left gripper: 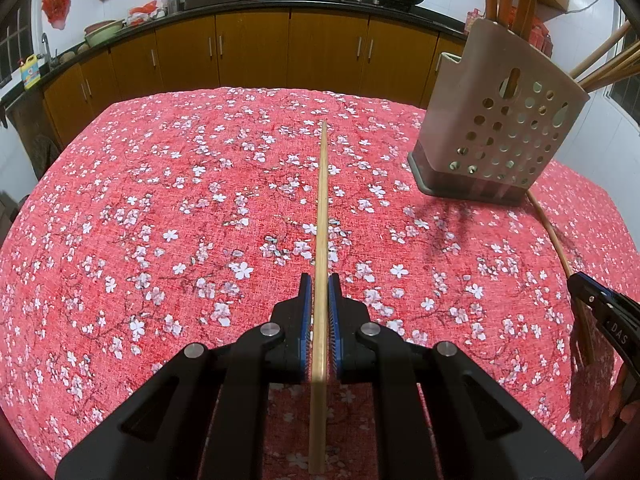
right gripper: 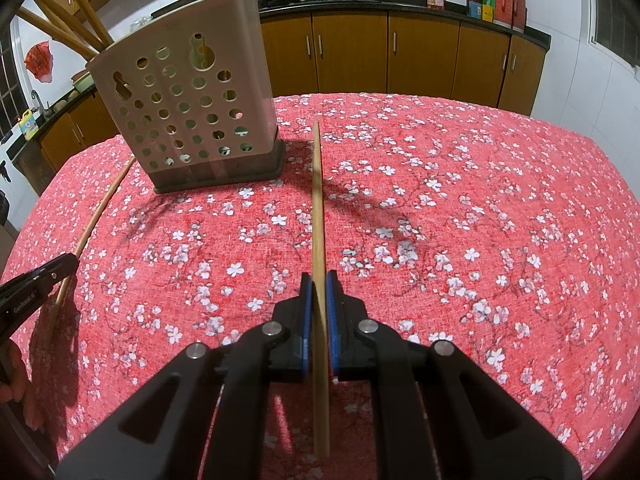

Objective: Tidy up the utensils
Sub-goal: 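Grasp a chopstick with the right tool while the left tool grasps the last one, then lift the chopstick upright over the caddy with the right tool while the left tool does too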

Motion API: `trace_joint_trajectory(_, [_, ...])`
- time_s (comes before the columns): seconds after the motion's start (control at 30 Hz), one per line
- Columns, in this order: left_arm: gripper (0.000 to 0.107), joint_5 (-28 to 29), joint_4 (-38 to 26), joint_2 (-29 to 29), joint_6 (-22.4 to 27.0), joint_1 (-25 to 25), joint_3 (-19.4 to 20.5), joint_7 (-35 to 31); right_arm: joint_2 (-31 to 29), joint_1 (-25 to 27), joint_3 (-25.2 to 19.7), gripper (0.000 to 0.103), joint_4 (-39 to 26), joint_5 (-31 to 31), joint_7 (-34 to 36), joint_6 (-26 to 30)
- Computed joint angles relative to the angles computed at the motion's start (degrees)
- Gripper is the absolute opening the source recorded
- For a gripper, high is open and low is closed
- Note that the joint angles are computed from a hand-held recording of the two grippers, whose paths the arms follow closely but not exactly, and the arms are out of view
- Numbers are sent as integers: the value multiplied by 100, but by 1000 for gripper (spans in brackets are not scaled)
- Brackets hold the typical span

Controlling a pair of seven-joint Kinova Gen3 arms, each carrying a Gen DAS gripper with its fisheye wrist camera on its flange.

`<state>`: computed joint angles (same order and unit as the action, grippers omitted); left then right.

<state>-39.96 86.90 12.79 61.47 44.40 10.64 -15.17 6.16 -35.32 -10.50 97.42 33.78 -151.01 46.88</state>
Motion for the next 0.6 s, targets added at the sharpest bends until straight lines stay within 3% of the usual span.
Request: trace_joint_trajectory(0.6, [10, -32, -15, 1, 116, 70, 31, 56, -32, -10, -11, 9, 41, 10, -42, 6])
